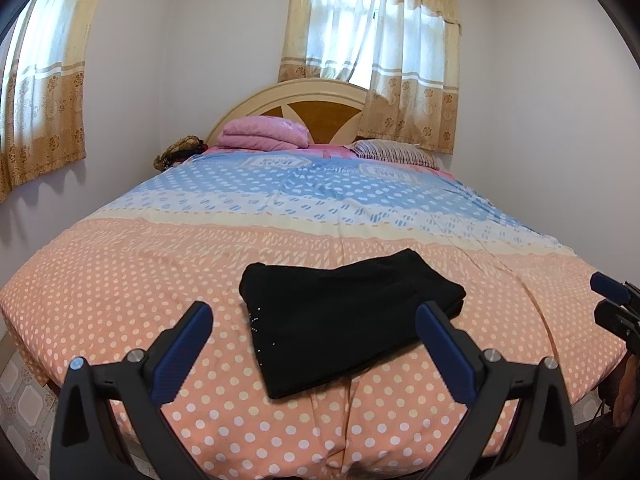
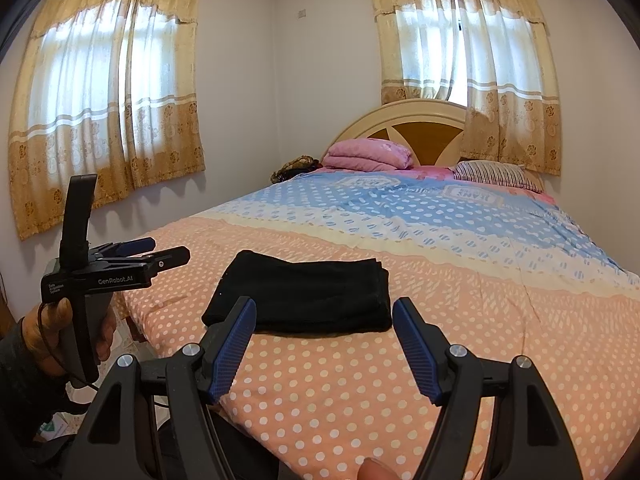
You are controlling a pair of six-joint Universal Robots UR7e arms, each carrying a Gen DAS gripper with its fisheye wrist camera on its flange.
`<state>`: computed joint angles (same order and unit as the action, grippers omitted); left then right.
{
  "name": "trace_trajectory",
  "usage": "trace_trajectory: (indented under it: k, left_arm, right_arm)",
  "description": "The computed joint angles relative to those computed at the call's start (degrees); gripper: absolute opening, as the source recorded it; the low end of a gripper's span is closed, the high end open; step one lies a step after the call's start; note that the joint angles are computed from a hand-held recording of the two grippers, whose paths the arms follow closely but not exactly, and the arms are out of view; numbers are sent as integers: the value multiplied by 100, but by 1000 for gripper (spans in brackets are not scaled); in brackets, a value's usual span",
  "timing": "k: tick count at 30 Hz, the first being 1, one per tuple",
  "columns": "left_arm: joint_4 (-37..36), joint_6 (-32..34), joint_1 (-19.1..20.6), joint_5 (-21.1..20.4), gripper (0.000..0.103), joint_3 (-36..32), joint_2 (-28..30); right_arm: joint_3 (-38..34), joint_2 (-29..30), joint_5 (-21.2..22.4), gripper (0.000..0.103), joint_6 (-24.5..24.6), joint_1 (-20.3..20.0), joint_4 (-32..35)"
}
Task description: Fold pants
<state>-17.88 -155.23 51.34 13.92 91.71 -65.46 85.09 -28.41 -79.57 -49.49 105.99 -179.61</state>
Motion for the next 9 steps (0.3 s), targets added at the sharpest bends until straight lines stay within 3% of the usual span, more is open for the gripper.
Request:
trace_trajectory:
  k: [4,9]
  left_arm:
    - [-438,342,2,48,103,185,-96]
    - [-263,191,17,126,103,140,-52]
  right_arm:
    - [-10,2,-25,72,-2,3,46]
    - [-31,11,-77,72,8,14,53]
